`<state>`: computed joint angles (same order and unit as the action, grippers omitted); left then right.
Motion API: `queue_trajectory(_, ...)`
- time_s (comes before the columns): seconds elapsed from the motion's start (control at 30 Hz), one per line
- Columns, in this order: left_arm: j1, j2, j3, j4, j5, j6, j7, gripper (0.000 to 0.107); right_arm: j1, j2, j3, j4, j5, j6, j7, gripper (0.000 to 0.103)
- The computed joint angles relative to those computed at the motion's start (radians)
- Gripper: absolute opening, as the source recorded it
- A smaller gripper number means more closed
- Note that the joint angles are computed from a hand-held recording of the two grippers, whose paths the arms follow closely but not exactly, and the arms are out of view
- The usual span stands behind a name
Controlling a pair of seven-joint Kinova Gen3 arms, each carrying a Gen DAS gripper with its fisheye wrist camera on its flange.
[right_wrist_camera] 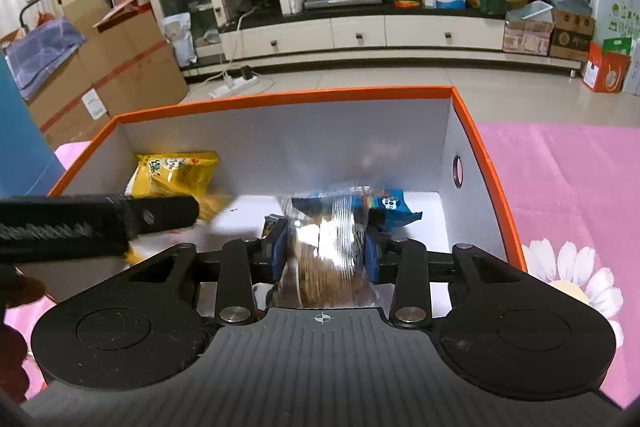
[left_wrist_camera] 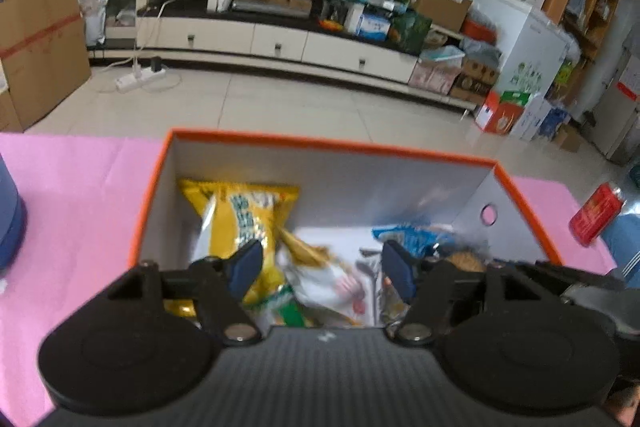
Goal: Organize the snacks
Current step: 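Carry both packets into the orange box and open both tools, then move both tools back toward the snack pile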
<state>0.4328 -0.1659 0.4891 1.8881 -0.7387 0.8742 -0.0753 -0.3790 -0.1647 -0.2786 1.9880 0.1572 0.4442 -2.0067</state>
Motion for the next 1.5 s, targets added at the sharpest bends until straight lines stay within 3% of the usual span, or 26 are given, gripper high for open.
queue_trajectory(0.1, -0.014, -0.044, 0.013, -0.005, -0.015, 0.003, 0.027, 0.065, -0.003, -0.027, 0.017, 0.005, -0.031, -0.009, 0.005, 0.03)
queue_trajectory(0.2, -0.049, -0.097, 0.074, -0.031, -0.055, 0.031, 0.044, 0.066, 0.003, -0.097, 0.037, 0.019, -0.068, -0.043, 0.026, 0.032)
queue_trajectory(0.33, -0.105, -0.159, 0.179, -0.072, -0.091, 0.09, 0.039, 0.068, 0.024, -0.238, 0.056, 0.06, -0.12, -0.098, 0.049, 0.055)
queue_trajectory(0.43, -0.141, -0.181, 0.261, -0.103, -0.068, 0.161, 0.013, 0.069, 0.024, -0.346, 0.077, 0.103, -0.167, -0.098, 0.063, 0.06)
queue_trajectory(0.5, -0.156, -0.194, 0.311, -0.108, -0.024, 0.207, 0.001, 0.069, -0.018, -0.399, 0.121, 0.117, -0.191, -0.038, 0.11, 0.061)
queue_trajectory(0.57, -0.163, -0.213, 0.349, -0.097, 0.036, 0.24, -0.003, 0.069, -0.024, -0.469, 0.139, 0.153, -0.207, 0.026, 0.147, 0.069)
queue_trajectory(0.73, -0.221, -0.26, 0.476, -0.068, 0.229, 0.345, 0.046, 0.069, -0.084, -0.616, 0.252, 0.233, -0.303, 0.221, 0.194, 0.069)
queue_trajectory(0.8, -0.2, -0.298, 0.48, -0.04, 0.31, 0.349, 0.073, 0.069, -0.102, -0.667, 0.31, 0.264, -0.377, 0.294, 0.223, 0.069)
queue_trajectory(0.93, -0.189, -0.39, 0.439, -0.002, 0.423, 0.35, 0.056, 0.069, -0.202, -0.722, 0.341, 0.311, -0.476, 0.352, 0.297, 0.068)
queue_trajectory(1.07, -0.219, -0.45, 0.42, 0.019, 0.452, 0.396, 0.004, 0.069, -0.225, -0.662, 0.199, 0.308, -0.536, 0.31, 0.387, 0.067)
queue_trajectory(1.2, -0.212, -0.504, 0.333, 0.048, 0.488, 0.398, -0.049, 0.069, -0.168, -0.577, 0.055, 0.292, -0.537, 0.226, 0.397, 0.067)
queue_trajectory(1.33, -0.217, -0.562, 0.274, 0.059, 0.526, 0.402, -0.093, 0.069, -0.176, -0.483, 0.0, 0.268, -0.534, 0.183, 0.389, 0.067)
queue_trajectory(1.5, -0.225, -0.638, 0.223, 0.063, 0.564, 0.411, -0.151, 0.07, -0.244, -0.52, -0.071, 0.234, -0.549, 0.259, 0.343, 0.07)
